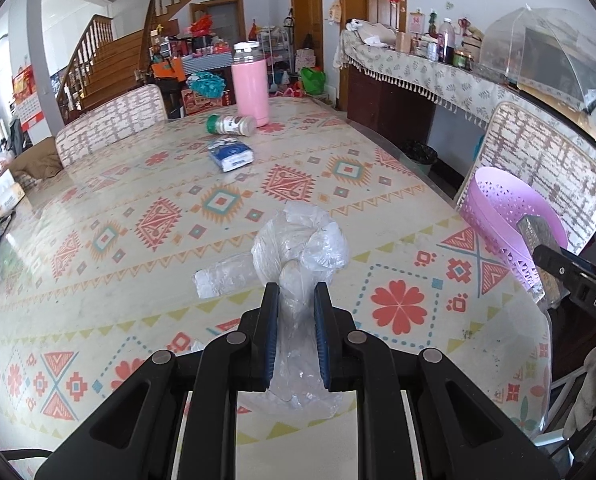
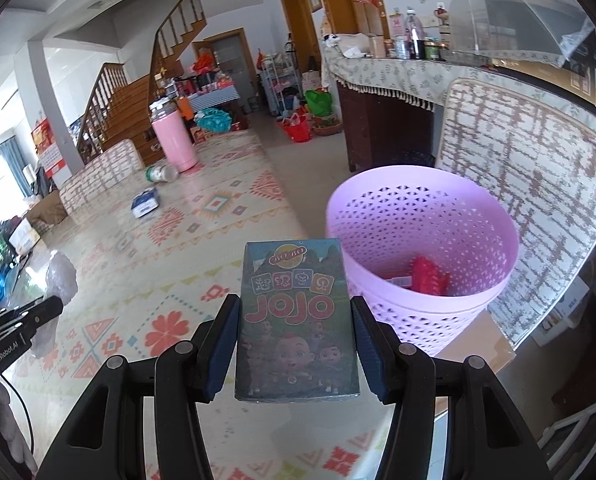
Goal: Collect trash
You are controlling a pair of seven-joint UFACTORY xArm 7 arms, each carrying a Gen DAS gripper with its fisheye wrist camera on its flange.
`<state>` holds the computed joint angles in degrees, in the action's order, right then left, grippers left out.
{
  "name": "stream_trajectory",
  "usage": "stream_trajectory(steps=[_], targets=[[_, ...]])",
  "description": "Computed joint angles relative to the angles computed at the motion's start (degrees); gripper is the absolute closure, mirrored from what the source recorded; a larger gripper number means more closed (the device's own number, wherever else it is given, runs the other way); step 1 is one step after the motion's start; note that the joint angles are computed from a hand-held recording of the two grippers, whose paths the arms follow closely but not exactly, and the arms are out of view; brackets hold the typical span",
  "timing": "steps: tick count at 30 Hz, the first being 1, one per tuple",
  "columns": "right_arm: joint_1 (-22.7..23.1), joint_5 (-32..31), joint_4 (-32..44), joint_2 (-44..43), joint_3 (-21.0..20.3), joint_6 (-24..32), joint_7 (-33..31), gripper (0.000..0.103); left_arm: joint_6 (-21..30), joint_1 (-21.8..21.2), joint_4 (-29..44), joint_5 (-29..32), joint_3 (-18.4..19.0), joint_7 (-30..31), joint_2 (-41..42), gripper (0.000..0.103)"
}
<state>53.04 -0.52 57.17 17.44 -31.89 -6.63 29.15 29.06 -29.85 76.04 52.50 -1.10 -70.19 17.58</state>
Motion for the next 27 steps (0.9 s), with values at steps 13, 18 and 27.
stream_trajectory(steps=[13, 18, 27], targets=[[-5.9, 1.7, -0.3, -0.2, 3.4, -0.8, -2.3, 0.044, 1.6, -2.3, 7.4, -4.5, 0.8, 6.7, 5.9, 0.087], [-8.8, 2.7, -0.2, -0.1, 5.6, -0.9, -3.6, 0.044, 2.4, -3.5, 10.4, -6.4, 1.4, 9.0, 8.1, 0.087], [-12.5, 4.0, 0.0, 0.0, 8.0, -1.4, -5.1, 0.044, 3.0, -5.1, 14.7, -9.5, 2.5, 13.0, 11.6, 0.087]])
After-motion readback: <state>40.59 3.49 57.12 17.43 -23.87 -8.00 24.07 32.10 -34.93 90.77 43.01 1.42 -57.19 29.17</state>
